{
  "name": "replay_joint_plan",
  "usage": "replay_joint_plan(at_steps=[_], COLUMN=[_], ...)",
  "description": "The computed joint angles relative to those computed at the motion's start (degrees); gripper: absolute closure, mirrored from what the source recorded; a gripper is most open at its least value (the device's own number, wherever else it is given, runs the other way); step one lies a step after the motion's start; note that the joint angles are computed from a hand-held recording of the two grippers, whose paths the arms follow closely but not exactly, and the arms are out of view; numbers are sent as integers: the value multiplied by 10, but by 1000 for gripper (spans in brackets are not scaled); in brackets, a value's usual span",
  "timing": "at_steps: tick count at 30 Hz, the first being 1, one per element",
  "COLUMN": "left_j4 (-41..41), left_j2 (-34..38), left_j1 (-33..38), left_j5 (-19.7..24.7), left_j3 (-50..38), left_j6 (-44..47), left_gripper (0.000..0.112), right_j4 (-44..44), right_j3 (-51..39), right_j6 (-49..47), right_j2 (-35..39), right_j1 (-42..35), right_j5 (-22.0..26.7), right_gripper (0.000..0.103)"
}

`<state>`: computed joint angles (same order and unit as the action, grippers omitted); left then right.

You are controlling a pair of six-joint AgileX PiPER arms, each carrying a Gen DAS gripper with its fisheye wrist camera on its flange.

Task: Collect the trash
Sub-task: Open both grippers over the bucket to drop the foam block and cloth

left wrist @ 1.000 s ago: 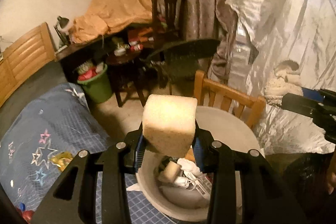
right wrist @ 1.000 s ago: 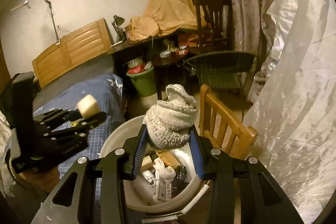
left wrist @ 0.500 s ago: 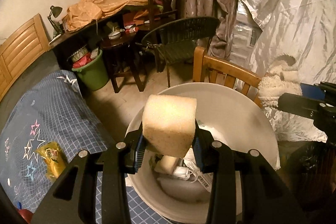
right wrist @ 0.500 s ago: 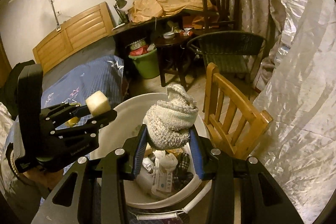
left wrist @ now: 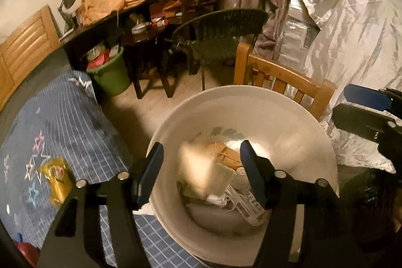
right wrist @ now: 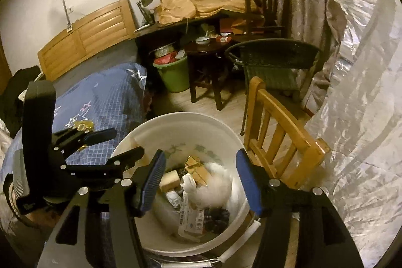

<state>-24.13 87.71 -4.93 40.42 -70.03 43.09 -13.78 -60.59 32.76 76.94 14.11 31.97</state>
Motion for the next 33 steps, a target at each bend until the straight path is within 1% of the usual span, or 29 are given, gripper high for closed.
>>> replay_joint_plan(at_steps=[5, 11, 13, 15, 16, 17, 19, 20, 22, 23, 26, 29, 31, 32, 33], left_j4=[-1, -9, -12, -22, -28, -39, -57, -69, -84, -90, -104, -126, -144, -149, -154], left_j2=[2, -12, -21, -39, -45, -56, -76, -93, -107, -116, -132, -140, -153, -159, -161], left_j1=[3, 14, 17, 23, 25, 29, 35, 38, 42, 44, 49, 62, 64, 63, 64], left_j5=[2, 0, -3, -10, -12, -14, -21, -30, -31, -27, -8, 27, 17, 12, 19], left_j3=[3, 14, 22, 38, 44, 54, 73, 90, 101, 108, 117, 123, 142, 152, 155], left_j6=[-3, 0, 5, 20, 27, 40, 64, 80, 98, 104, 119, 146, 169, 179, 190], left_gripper=[51, 51, 51, 51, 46, 41, 36, 32, 27, 25, 24, 22, 22, 22, 22], right_j4=[3, -6, -56, -158, -206, -256, -360, -405, -448, -458, -474, -488, -493, -494, -495], right_j3=[17, 42, 54, 71, 81, 93, 116, 127, 142, 145, 154, 160, 163, 165, 169], right_j6=[0, 25, 79, 191, 242, 300, 414, 470, 526, 542, 572, 599, 616, 619, 627], right_j2=[-13, -39, -57, -87, -100, -114, -151, -162, -178, -184, -197, -207, -215, -220, -223], right_j1=[-10, -12, 7, 46, 64, 86, 147, 179, 223, 239, 296, 345, 372, 377, 388], right_j5=[-6, -17, -10, 7, 16, 28, 83, 111, 156, 174, 234, 287, 318, 324, 335], right_gripper=[43, 43, 43, 41, 36, 30, 23, 22, 21, 21, 20, 19, 17, 16, 16])
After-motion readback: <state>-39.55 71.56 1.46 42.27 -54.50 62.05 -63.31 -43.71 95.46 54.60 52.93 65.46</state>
